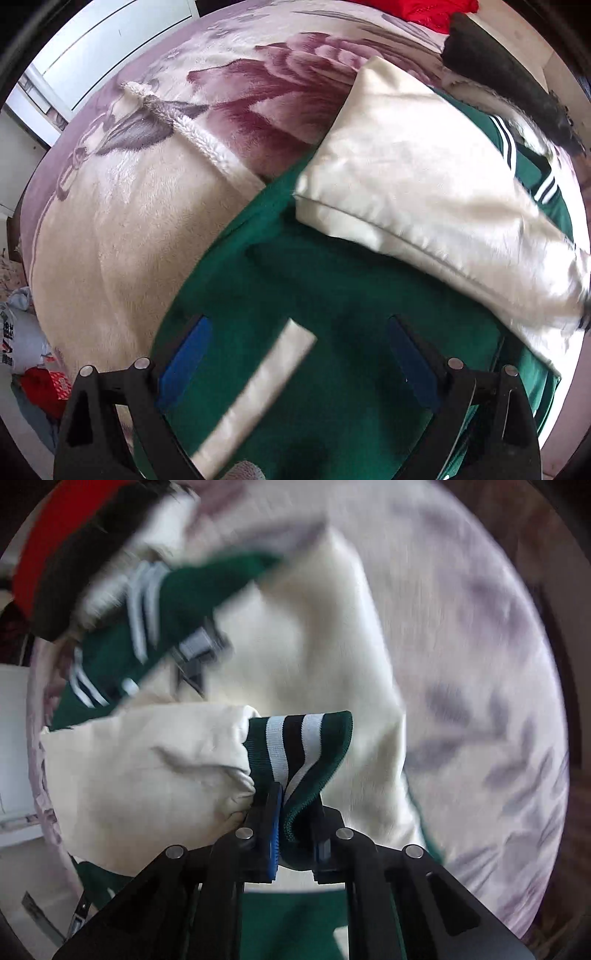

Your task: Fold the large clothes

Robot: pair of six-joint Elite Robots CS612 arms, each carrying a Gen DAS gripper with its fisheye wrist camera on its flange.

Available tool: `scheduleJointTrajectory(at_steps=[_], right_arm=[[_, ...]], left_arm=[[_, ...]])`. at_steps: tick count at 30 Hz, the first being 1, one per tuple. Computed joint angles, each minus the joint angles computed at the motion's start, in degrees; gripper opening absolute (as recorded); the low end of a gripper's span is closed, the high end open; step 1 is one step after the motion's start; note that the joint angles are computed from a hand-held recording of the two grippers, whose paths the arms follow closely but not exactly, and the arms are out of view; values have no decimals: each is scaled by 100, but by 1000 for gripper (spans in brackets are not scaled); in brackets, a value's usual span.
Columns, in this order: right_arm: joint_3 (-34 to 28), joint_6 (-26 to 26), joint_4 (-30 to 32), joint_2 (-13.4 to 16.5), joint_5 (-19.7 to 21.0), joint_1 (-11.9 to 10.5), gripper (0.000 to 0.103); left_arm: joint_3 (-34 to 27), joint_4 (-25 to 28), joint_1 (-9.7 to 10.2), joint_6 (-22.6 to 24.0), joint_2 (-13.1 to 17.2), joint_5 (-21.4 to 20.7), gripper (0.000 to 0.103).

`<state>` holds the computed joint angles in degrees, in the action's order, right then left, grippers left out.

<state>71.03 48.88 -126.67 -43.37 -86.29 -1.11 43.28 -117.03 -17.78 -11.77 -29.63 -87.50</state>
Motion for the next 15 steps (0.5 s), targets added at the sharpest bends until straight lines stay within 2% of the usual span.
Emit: scheduleJointTrajectory(at_steps=[1, 2, 3, 4, 5, 6, 7, 8, 11, 13, 15], right_arm=[[-14, -130, -105, -33, -255, 16, 12], [-34, -339, -179, -42, -315, -16, 12], [-69, -520, -58, -14, -135, -107, 14], [-152, -704, 301, 64, 285, -224, 15], [-220, -746, 540, 166, 666, -252, 20], [-89, -854, 579, 116, 1019, -350, 26], [97, -916, 391, 20, 1218, -420, 35], [292, -897, 118, -93, 1255, -458, 38], [1148, -555, -823, -593, 1548, -725, 39], [1373, -479, -1103, -662, 1880, -1046, 41], [1404, -530, -1189, -615, 2081, -1249, 41]], left_arm=[[139, -55, -11, -11, -80, 28, 97], [148, -31, -36, -44, -79, 67, 97], [250, -32, -72, -101, -135, 96, 97], [372, -61, -103, -145, -202, 88, 97], [578, -136, -133, -154, -329, 80, 97], [794, -250, -180, -158, -451, 125, 97], [1067, -413, -239, -138, -603, 205, 97], [1296, -542, -302, -101, -726, 287, 97], [1991, -728, -521, -168, -1121, 629, 97], [2375, -773, -675, -328, -1337, 800, 97], [2629, -731, -825, -565, -1472, 987, 97]])
